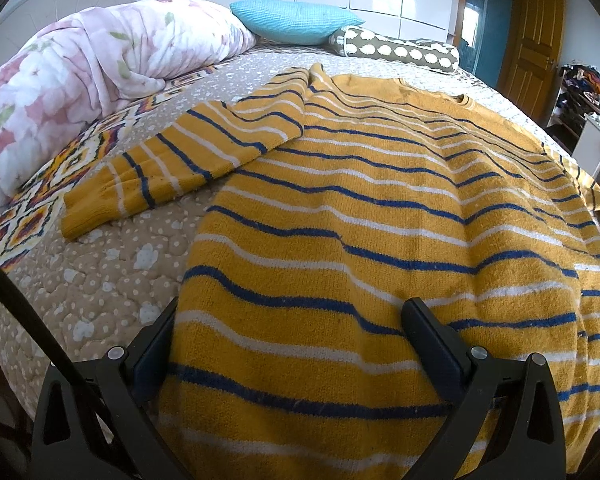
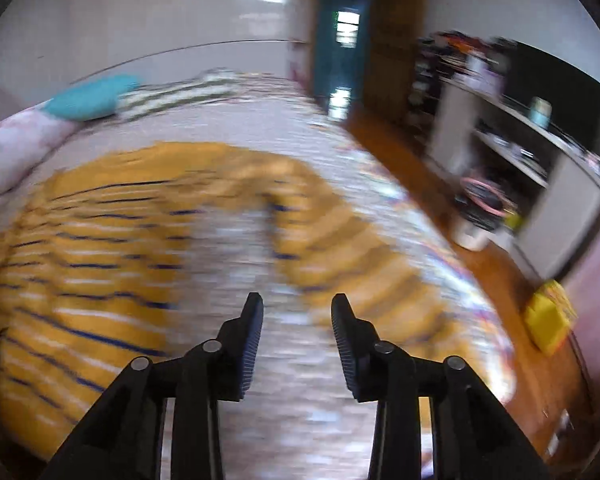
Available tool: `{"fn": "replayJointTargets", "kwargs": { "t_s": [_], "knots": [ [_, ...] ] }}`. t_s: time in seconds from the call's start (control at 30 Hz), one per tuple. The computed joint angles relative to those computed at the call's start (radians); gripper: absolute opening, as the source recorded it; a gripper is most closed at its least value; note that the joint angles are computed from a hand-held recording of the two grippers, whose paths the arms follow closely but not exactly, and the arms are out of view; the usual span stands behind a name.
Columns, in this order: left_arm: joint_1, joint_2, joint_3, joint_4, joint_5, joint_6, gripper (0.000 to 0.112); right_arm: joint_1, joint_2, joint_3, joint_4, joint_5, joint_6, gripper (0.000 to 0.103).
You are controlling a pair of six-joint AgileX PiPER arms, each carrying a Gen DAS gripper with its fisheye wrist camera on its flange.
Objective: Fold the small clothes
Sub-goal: 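Position both grippers open over the yellow striped sweater body, then grasp the sweater sleeve cuff with the left gripper and lift it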
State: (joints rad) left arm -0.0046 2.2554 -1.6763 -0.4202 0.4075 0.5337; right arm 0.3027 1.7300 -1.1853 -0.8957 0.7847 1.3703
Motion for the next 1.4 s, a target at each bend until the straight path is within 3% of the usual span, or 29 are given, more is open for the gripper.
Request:
{"fn": "replayJointTargets", "kwargs": {
  "t_s": [0.2,0.4,0.5,0.6,0.7,0.9,1.27,1.33,1.4],
  "knots": [
    [0.004,-0.006,0.015,-0.057,-0.007,0.049,0.103,0.066,0.266,-0.342,0.248,-0.113,-0.317,0.04],
    [0.008,-0.014,0.036,-0.105,-0.014,0.096,0.103,0.105,0.548,-0.73,0.369,-0.043,-0.498,0.04],
    [0.008,-0.015,0.039,-0.106,-0.016,0.097,0.103,0.081,0.641,-0.824,0.374,-0.032,-0.487,0.04],
    [0.007,-0.02,0.051,-0.13,-0.033,0.117,0.103,0.058,0.603,-0.704,0.338,-0.158,-0.403,0.045],
    [0.002,-0.025,0.06,-0.121,-0.047,0.108,0.103,0.058,0.573,-0.636,0.295,-0.224,-0.359,0.05],
    [-0.005,-0.024,0.068,-0.065,-0.07,0.072,0.103,0.091,0.598,-0.669,0.206,-0.174,-0.308,0.055],
    [-0.004,-0.025,0.073,-0.075,-0.073,0.084,0.103,0.092,0.59,-0.652,0.191,-0.18,-0.293,0.058],
    [0.005,-0.019,0.041,-0.056,-0.016,0.073,0.103,0.093,0.591,-0.653,0.191,-0.181,-0.291,0.058],
    [0.036,0.007,-0.047,-0.078,0.121,0.093,0.103,0.092,0.587,-0.646,0.19,-0.188,-0.29,0.059]
  ]
}}
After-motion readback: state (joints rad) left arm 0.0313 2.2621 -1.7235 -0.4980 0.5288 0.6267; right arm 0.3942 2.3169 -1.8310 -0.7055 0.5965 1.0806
